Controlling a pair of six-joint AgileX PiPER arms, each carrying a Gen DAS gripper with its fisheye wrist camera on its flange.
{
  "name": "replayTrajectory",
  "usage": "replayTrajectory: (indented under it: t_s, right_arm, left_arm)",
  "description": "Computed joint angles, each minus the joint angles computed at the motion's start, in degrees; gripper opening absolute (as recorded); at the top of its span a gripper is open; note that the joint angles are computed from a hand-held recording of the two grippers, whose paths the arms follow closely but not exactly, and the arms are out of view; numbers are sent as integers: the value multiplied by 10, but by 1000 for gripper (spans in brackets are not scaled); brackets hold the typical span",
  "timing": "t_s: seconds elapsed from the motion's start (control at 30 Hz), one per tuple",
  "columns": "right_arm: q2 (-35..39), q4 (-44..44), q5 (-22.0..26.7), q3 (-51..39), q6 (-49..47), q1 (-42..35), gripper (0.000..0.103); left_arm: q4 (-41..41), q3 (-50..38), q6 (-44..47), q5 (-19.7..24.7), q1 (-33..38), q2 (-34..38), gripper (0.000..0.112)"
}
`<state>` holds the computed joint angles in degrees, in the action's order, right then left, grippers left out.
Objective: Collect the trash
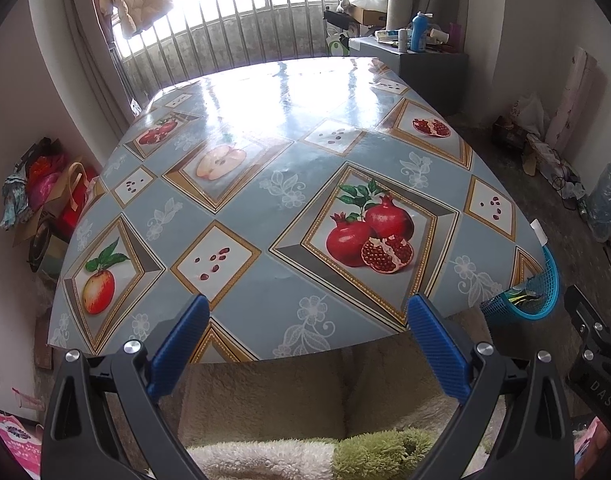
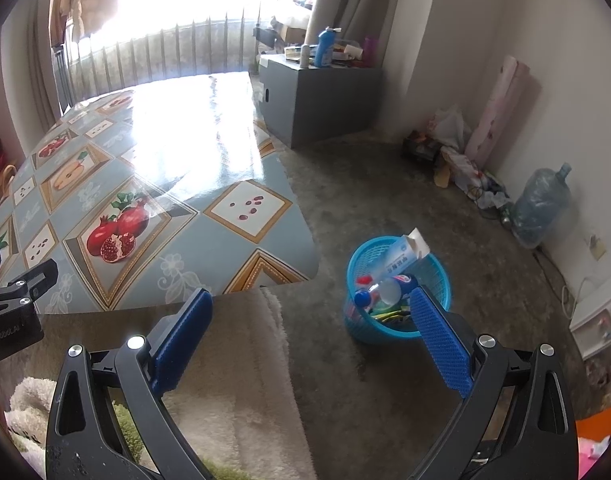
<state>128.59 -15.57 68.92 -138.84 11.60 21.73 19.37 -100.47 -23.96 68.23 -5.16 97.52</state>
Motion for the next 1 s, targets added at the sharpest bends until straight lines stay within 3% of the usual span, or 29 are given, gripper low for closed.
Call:
replayTrajectory:
  t_s: [1.0]
  right_arm:
    - [4, 0, 5, -10, -1, 1, 95]
  left_arm:
    - [4, -5, 1, 3, -2, 0, 97]
